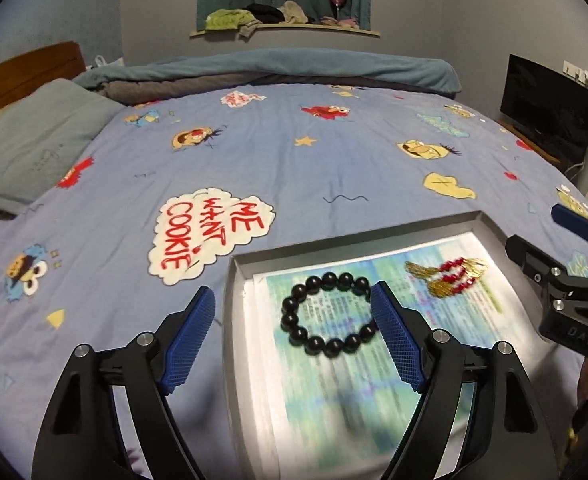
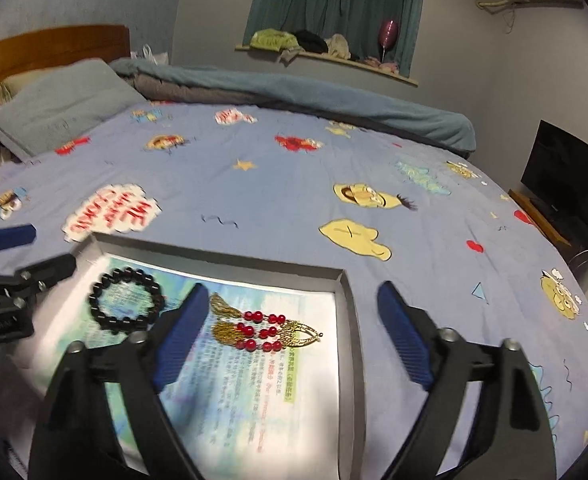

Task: Organize jewelry
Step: 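Withdraw both open grippers from the tray back toward the jewelry pile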

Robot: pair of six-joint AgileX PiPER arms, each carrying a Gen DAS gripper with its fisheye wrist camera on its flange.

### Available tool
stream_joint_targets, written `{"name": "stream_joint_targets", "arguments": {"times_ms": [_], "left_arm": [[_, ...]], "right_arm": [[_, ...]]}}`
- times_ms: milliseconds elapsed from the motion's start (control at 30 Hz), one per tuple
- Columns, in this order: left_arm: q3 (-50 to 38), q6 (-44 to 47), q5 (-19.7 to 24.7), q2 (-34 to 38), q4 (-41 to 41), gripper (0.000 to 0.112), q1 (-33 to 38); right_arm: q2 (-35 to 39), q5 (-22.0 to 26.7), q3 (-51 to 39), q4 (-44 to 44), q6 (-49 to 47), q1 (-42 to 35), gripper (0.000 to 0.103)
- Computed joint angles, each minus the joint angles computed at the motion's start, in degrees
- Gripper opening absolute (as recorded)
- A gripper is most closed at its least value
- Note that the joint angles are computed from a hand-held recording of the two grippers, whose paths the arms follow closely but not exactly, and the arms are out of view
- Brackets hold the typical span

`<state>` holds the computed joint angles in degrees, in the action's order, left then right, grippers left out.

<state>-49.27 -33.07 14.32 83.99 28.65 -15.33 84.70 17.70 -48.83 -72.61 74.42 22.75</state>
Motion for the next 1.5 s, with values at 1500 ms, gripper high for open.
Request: {"name": "stream_joint_targets", "arguments": {"times_ms": [1500], "left_arm": [[28.2,-35.1,35.7,-42.8,18.8,0.094,-39.5]], "right_arm": [[-43.9,23.9,27.9,23.3,-6.3,25.3,0.097]]}}
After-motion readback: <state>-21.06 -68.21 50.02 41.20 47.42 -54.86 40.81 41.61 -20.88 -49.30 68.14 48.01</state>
